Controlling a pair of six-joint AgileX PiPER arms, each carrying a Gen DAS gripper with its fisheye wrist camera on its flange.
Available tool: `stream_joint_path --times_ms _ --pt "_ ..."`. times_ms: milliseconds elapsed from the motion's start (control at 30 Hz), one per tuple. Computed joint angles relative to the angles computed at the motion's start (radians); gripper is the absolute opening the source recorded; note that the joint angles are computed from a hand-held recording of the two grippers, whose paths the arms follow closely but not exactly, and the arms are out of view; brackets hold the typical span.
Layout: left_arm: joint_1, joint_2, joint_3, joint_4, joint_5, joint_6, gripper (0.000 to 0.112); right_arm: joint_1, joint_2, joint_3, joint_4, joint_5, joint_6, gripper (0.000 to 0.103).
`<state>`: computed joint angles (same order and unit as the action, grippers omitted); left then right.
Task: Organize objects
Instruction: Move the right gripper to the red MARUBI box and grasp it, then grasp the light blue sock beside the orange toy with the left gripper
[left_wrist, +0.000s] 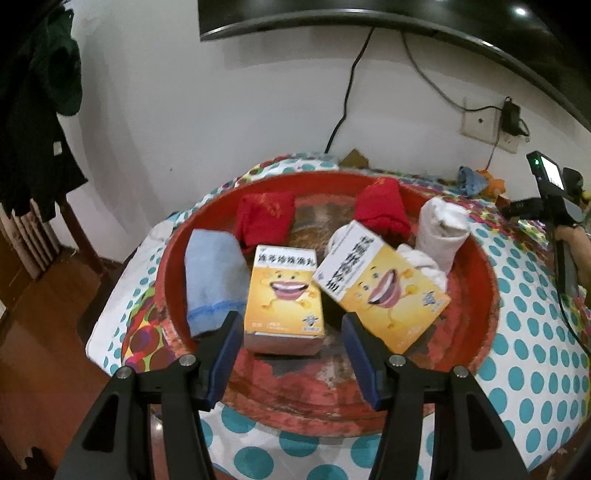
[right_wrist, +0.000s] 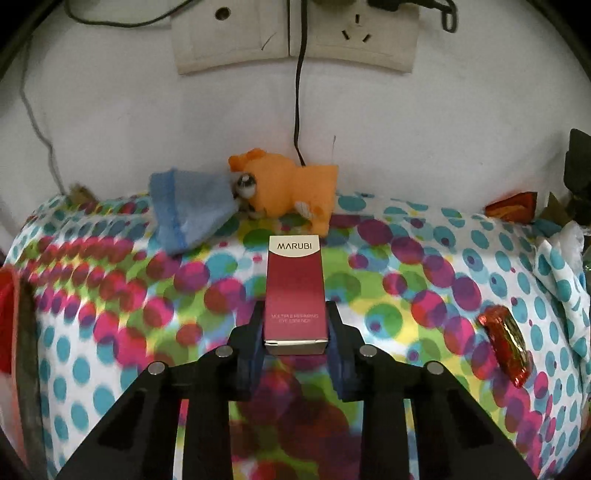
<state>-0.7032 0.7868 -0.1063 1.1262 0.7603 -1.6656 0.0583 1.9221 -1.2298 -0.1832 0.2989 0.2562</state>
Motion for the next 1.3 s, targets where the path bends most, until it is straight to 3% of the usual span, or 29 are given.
stream_joint_path --times_ms 67,233,333,400,467,567,633,733,933,1000,1167,1300 --pt "-0.102 0.024 -0.015 -0.006 0.084 -0.055 0.057 -0.025 -0.046 0.077 0.131 -0.039 -0.180 0.028" --pt "-0.189 0.094 -0.103 -0.036 0.101 -0.060 0.057 -0.103 -0.153 0.241 0.545 -0.076 -0.680 0.027" --pt "-0.264 0.211 -0.200 0.008 0.121 -0.095 0.057 -0.172 -0.189 0.298 0.791 -0.056 -0.980 0.027" --pt "-0.261 0.313 -0.287 0.036 0.076 -0.068 0.057 -0.215 -0.219 0.352 0.934 -0.060 -1.180 0.027" --pt "-0.222 0.405 -0.377 0.055 -0.020 -0.033 0.057 -0.257 -0.236 0.381 1.018 -0.050 -1.314 0.028" --pt "-0.133 0.554 -0.532 0.000 -0.171 0.086 0.057 -0.296 -0.256 0.404 1.097 -0.018 -1.404 0.028" --pt "-0.054 0.675 -0.674 -0.158 -0.279 0.285 0.057 -0.293 -0.251 0.399 1.096 -0.018 -1.397 0.028" --pt "0.024 0.867 -0.893 -0.432 -0.353 0.585 0.057 -0.288 -0.257 0.411 1.059 -0.047 -1.382 0.028" --pt "0.108 1.227 -1.385 -0.807 -0.227 1.080 0.057 -0.281 -0.256 0.407 1.065 -0.039 -1.371 0.029" --pt "0.134 1.340 -1.547 -0.863 -0.155 1.137 0.057 -0.281 -0.255 0.404 1.057 -0.036 -1.366 0.030" --pt "0.198 1.527 -1.832 -0.975 -0.059 1.225 0.057 -0.290 -0.254 0.397 1.075 -0.012 -1.385 0.034" --pt "0.220 1.632 -2.015 -0.949 0.024 1.241 0.057 -0.280 -0.254 0.395 1.048 -0.017 -1.366 0.037"
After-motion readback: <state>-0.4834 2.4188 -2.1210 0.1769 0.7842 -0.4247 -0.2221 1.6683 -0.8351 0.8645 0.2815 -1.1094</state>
